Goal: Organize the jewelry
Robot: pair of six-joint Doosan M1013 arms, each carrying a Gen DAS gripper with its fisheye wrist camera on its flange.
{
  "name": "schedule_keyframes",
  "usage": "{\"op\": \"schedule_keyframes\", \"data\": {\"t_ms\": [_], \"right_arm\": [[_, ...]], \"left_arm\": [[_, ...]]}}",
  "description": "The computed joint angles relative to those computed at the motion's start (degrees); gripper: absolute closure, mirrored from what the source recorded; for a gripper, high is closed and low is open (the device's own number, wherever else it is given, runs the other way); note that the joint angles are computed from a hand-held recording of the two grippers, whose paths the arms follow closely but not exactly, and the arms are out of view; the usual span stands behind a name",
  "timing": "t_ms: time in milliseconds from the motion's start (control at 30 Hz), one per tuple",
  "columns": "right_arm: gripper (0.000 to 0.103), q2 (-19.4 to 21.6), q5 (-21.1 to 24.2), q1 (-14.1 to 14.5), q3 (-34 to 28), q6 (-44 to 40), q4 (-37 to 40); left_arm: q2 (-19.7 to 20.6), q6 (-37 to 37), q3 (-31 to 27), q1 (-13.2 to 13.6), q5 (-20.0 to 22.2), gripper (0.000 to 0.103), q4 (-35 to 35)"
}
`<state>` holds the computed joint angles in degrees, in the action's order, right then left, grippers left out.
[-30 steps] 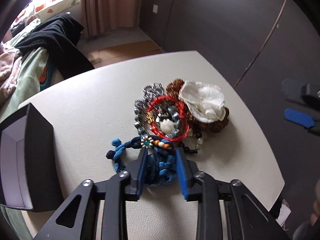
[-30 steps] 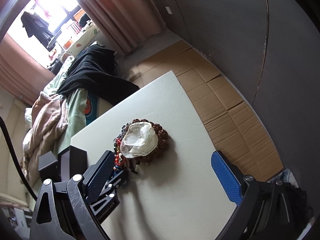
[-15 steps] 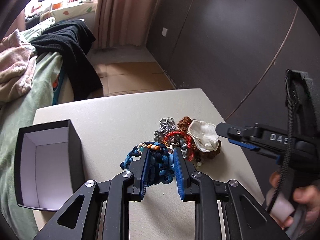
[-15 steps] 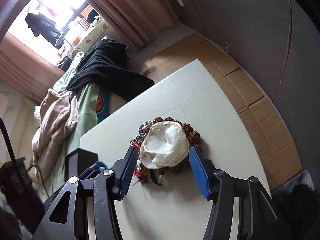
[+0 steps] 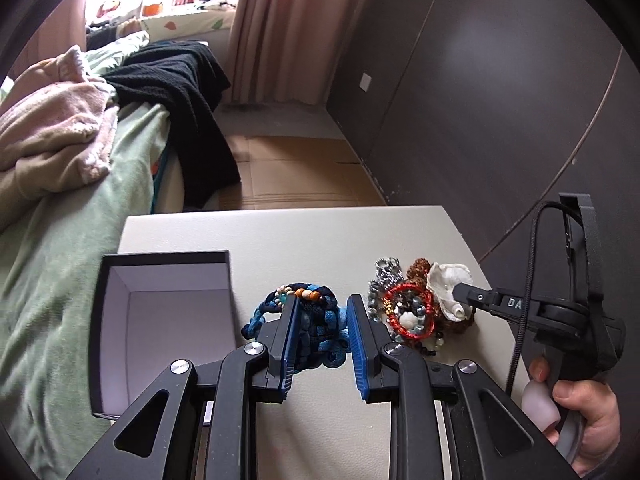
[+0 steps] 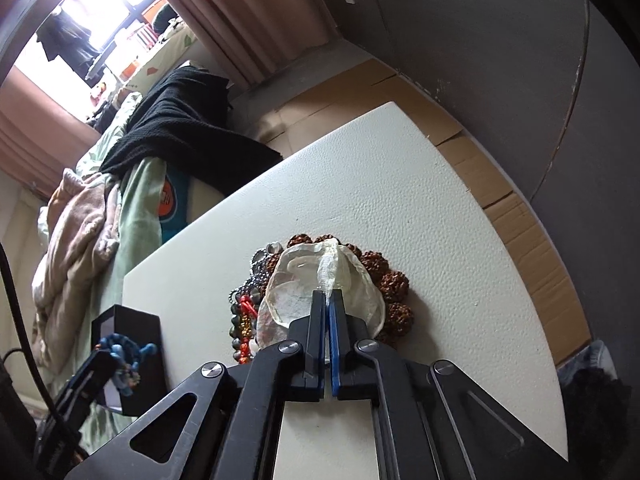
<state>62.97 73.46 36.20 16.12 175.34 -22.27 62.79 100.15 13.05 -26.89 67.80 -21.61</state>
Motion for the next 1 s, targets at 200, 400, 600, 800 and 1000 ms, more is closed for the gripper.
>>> {"op": "schedule_keyframes", "data": {"t_ms": [200,400,600,800,1000], "right_arm": [[0.100,-3.98,-6.59,0.91,6.48,2.84,-4.92],[0.100,-6.29,-13.32,1.60,10.01,4.96,-9.03],[0.100,-8.04,-22.67,2.06,13.46,7.14,-12.43],[0.100,-7.80,-29.76,2.31,13.36,6.44,-13.12],[0.100,-4.23,-30.44,2.54,6.55,1.82,-10.53]], "left_arm": [[-2.83,-1.32,4.57,0.90,-4.76,0.078,-0.32],[-4.19,-2.34,6.69,1.63,-7.71,0.078,-0.62],[-4.34,-6.23,6.89,2.38,-9.81,0.078,2.01],[-2.75,-10.99,3.96,3.20,-8.61,0.078,3.59],[0.86,-13.26,-3.31,3.91,-3.98,0.065,1.29]]}}
